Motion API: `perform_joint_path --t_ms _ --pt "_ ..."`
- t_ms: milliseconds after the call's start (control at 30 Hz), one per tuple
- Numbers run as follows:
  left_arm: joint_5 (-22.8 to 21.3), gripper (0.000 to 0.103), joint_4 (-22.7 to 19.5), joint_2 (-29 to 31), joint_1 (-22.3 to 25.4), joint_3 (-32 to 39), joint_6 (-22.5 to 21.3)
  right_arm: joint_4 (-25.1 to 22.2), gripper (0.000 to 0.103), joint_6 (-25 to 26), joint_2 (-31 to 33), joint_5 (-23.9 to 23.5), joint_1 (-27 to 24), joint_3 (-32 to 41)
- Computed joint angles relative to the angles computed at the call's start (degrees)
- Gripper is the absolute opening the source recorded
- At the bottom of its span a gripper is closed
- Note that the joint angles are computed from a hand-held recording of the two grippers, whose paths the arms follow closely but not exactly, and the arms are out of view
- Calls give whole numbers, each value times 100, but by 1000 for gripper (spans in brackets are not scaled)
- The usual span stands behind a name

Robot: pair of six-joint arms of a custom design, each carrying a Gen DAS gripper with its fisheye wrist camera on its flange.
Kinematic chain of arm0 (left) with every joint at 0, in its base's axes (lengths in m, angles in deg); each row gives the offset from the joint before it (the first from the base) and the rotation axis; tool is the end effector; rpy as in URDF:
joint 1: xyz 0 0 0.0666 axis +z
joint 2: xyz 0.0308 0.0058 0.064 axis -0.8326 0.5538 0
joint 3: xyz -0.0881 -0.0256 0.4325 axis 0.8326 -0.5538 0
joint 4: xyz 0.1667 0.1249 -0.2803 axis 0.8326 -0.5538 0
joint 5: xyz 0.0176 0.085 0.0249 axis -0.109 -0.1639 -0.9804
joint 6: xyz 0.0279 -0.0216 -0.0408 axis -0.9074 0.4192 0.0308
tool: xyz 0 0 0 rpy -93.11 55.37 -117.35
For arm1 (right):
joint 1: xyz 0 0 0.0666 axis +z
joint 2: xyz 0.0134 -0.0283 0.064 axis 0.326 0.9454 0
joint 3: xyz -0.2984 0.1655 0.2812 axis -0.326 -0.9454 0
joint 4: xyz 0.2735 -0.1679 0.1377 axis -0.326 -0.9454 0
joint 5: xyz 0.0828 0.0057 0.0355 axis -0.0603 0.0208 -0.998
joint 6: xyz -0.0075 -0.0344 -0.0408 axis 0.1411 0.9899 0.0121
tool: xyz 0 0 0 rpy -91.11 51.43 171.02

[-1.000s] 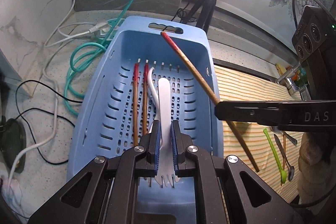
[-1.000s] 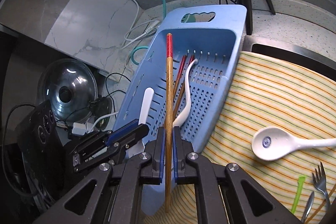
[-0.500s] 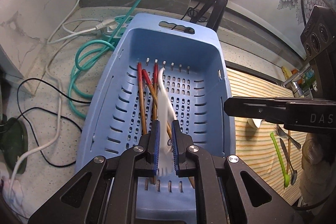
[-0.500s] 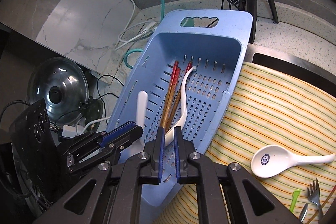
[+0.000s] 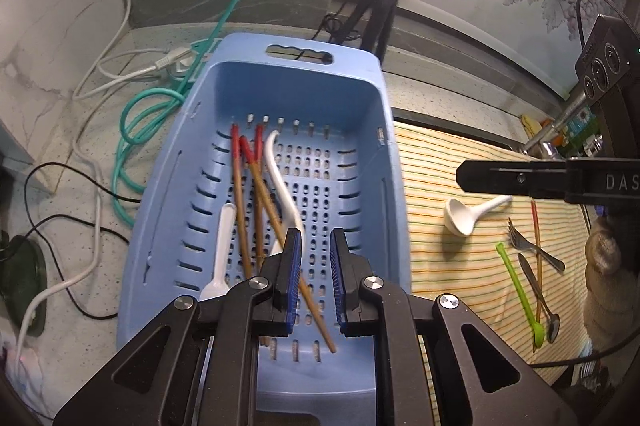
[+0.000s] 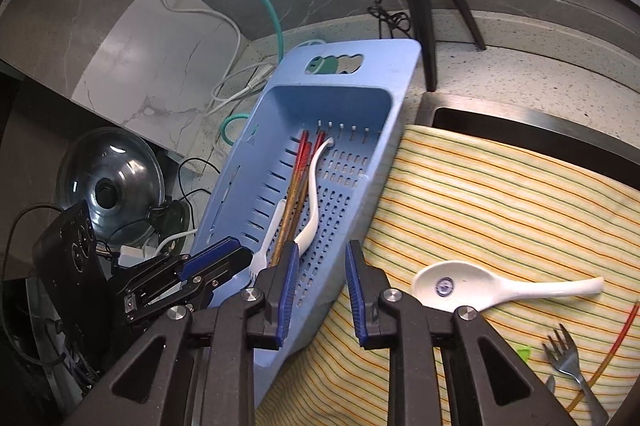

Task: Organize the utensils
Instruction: 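Move both tools back over the cloth toward the other white spoon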

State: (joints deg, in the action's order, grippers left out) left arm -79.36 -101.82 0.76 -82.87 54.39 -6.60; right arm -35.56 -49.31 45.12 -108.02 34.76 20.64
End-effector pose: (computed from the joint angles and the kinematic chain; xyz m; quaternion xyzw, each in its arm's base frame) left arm 0.3170 -0.1598 0.4612 0.0855 0.9610 -0.1096 0.2391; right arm 0.3542 0.1172 0.4683 -0.0684 0.9421 0.2923 0.1496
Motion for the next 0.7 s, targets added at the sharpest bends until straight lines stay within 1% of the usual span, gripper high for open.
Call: perform_joint_path --t_ms 67,100,167,400,600,700 --pt "5 22 12 7 -116 32 -42 -63 24 134 -101 27 -172 -19" --pt "8 24 14 20 -180 50 -75 -77 25 167 -155 11 -267 -45" --pt "-8 24 16 49 -309 89 -126 -155 28 243 -243 -104 -532 -92" --pt "39 25 -5 184 -725 265 -289 -493 28 680 -625 -316 -1501 -296" --pt "134 25 31 302 -1097 328 -225 -1027 28 1385 -844 -447 -2324 -425" --pt "186 25 55 384 -1312 352 -116 -1295 28 1737 -884 -436 -2675 -471"
